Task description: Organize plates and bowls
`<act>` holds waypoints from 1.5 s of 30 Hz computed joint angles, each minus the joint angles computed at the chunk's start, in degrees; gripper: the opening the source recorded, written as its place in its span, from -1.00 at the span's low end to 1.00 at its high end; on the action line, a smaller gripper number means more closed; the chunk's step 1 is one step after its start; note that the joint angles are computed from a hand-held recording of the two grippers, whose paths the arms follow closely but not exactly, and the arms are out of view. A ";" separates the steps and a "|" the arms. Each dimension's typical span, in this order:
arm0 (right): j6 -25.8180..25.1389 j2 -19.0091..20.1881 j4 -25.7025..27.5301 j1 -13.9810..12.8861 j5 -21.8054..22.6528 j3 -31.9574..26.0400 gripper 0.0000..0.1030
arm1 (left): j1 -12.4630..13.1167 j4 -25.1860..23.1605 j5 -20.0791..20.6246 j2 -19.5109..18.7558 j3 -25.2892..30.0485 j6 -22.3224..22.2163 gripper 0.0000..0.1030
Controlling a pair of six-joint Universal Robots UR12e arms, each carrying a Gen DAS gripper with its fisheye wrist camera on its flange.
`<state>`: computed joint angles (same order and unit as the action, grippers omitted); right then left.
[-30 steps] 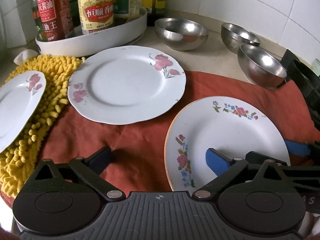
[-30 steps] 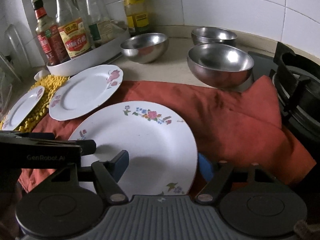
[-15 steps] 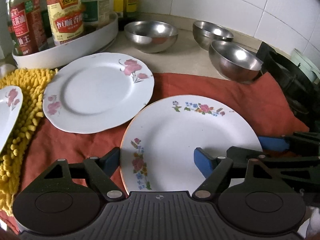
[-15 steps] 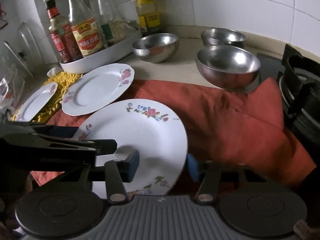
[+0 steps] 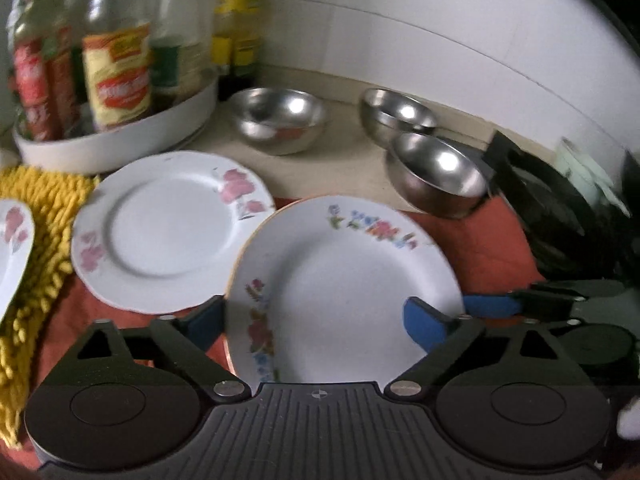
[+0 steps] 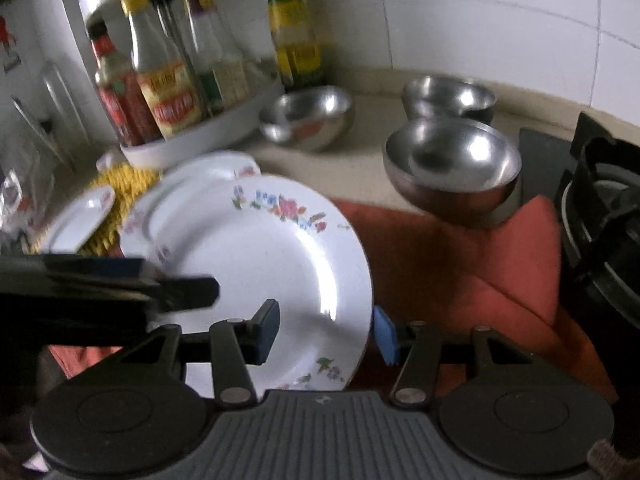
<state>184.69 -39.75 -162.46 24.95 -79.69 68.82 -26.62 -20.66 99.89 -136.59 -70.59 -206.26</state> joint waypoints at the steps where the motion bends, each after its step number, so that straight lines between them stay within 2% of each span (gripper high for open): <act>1: -0.70 0.02 1.46 -0.16 0.67 -0.23 -0.06 | -0.11 -0.55 0.03 -0.24 0.43 0.61 0.93; 5: -3.94 -0.51 5.47 -0.74 2.76 0.03 -0.07 | 0.36 -1.31 -2.71 -0.38 0.43 -0.43 0.90; 8: -7.45 -1.00 7.60 -0.92 2.28 0.11 -0.07 | 0.85 -2.11 -4.88 -0.08 -0.10 -1.00 0.90; 11: -10.08 -1.54 8.85 -0.83 0.69 -0.06 -0.07 | 1.48 -0.16 -6.16 0.64 -1.75 -1.11 0.83; 13: -11.10 -1.87 8.93 -0.77 -1.13 -0.22 -0.07 | 1.89 2.59 -5.62 1.39 -3.43 -1.82 0.85; 16: -9.77 -1.59 7.16 -0.69 -3.28 -1.08 -0.07 | 2.51 4.79 -3.46 2.40 -4.97 -2.22 0.91; 19: -6.99 -0.37 4.79 -0.08 -3.95 -2.90 -0.07 | 3.48 3.10 -1.55 3.09 -5.27 -3.79 0.93; 22: -6.24 2.19 4.82 0.98 -3.73 -7.19 -0.01 | 4.88 1.13 -2.98 3.83 -6.21 -7.91 0.93; 26: -5.65 6.66 8.18 1.86 -1.22 -15.20 -0.01 | 5.81 0.41 -4.25 4.06 -7.19 -11.31 0.93; 31: -6.06 12.17 14.68 2.18 1.53 -25.41 -0.01 | 6.43 0.66 -3.39 3.23 -6.46 -12.83 0.94; 37: -5.01 18.82 24.34 1.86 3.86 -38.49 0.00 | 6.71 -1.79 -2.03 2.19 -4.87 -14.51 0.99; 45: -6.59 24.40 29.81 1.62 8.60 -49.11 0.00 | 6.94 -4.50 -0.43 0.41 -1.90 -14.49 0.99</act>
<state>178.10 -15.34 -132.65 26.57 -71.09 19.71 -19.68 -25.16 99.47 -136.17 -72.49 -220.75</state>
